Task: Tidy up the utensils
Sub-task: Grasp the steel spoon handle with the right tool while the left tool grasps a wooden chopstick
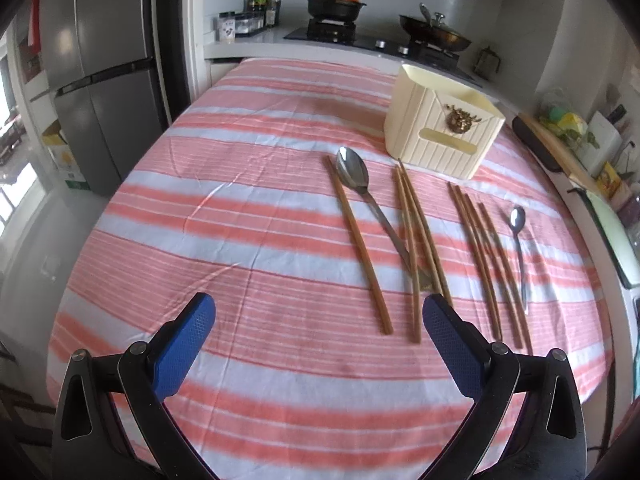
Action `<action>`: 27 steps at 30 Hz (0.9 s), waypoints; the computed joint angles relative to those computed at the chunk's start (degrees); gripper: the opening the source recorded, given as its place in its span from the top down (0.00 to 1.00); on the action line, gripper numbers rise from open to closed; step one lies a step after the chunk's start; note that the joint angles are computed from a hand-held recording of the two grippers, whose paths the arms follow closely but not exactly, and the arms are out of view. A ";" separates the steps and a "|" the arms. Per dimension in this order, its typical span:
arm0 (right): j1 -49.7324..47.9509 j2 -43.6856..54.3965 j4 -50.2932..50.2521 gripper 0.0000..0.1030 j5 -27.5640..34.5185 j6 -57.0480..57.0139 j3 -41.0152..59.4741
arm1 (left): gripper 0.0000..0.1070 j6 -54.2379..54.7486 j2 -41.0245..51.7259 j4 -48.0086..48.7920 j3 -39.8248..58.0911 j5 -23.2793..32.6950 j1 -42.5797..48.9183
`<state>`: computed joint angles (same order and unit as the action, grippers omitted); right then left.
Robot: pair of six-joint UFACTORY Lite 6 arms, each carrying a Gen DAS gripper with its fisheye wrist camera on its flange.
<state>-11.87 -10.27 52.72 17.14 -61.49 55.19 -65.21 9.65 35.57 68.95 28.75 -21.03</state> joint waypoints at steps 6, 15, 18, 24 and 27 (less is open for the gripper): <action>0.55 23.78 -12.54 0.17 3.77 12.70 17.25 | 0.04 2.46 18.52 -2.97 18.90 2.94 3.70; 7.76 50.51 -20.84 0.47 13.74 25.76 45.65 | 0.04 5.71 34.88 -4.65 36.04 8.17 4.58; 10.13 58.34 -27.94 0.54 16.53 31.81 56.16 | 0.04 6.36 39.12 -4.40 40.72 10.50 4.33; 12.21 63.35 -38.70 0.67 17.72 37.49 61.97 | 0.04 6.31 39.44 -1.16 37.76 9.48 5.02; 11.99 60.85 -42.35 0.67 16.14 37.45 58.35 | 0.04 6.49 36.23 1.60 32.48 7.03 5.98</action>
